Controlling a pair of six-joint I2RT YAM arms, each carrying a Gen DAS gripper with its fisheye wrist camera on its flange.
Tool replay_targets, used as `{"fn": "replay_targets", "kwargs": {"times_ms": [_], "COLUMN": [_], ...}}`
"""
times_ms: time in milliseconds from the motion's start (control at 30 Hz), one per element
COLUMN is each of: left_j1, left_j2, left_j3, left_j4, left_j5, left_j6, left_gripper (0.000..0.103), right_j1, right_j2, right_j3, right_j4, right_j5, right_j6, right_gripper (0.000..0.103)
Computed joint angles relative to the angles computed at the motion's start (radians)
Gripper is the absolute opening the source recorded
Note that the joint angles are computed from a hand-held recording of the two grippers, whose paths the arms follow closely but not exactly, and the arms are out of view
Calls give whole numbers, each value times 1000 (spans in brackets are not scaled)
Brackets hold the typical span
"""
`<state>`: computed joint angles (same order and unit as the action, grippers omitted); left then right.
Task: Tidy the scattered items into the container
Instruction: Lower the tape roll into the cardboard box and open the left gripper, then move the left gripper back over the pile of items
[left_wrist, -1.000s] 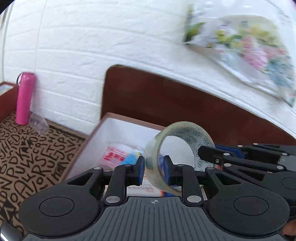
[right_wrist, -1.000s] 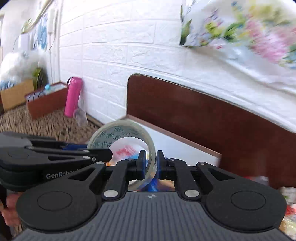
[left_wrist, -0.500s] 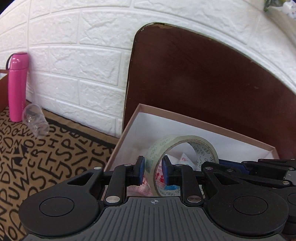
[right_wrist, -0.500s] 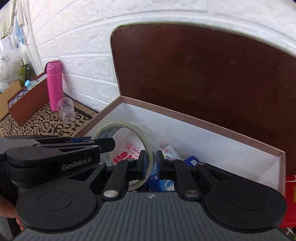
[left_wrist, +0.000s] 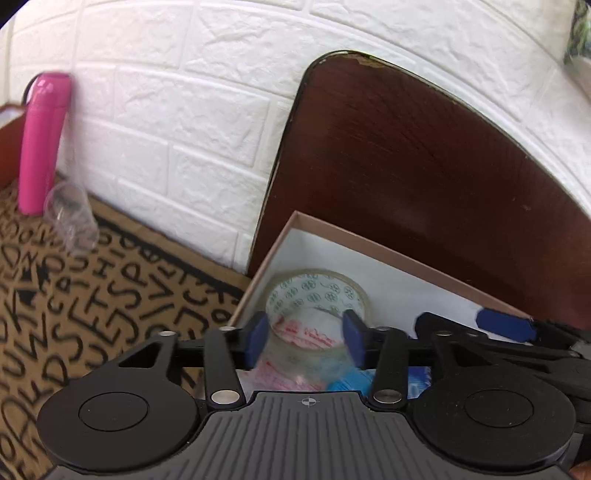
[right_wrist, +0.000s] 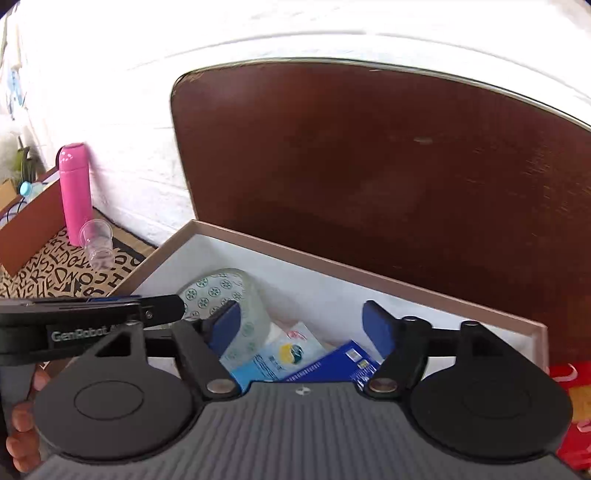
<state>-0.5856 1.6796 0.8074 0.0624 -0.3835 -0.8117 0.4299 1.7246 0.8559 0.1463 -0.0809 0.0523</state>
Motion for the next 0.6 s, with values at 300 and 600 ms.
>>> {"fn": "replay_targets", "kwargs": {"times_ms": [300, 600], "left_j1": [-197, -611], "left_j2": [-135, -89], "left_j3": [-27, 180], "left_j4": [-171, -670], "left_j5": [-179, -556], "left_j6": [-177, -478], "left_gripper": [103, 103], "right_j1": [-114, -216], "right_j2": [-280, -877], "right_j3": [-137, -414], "right_j4": [-151, -352], "right_j5": [-150, -211], "right_j6": [43, -36], "right_gripper": [102, 103]}}
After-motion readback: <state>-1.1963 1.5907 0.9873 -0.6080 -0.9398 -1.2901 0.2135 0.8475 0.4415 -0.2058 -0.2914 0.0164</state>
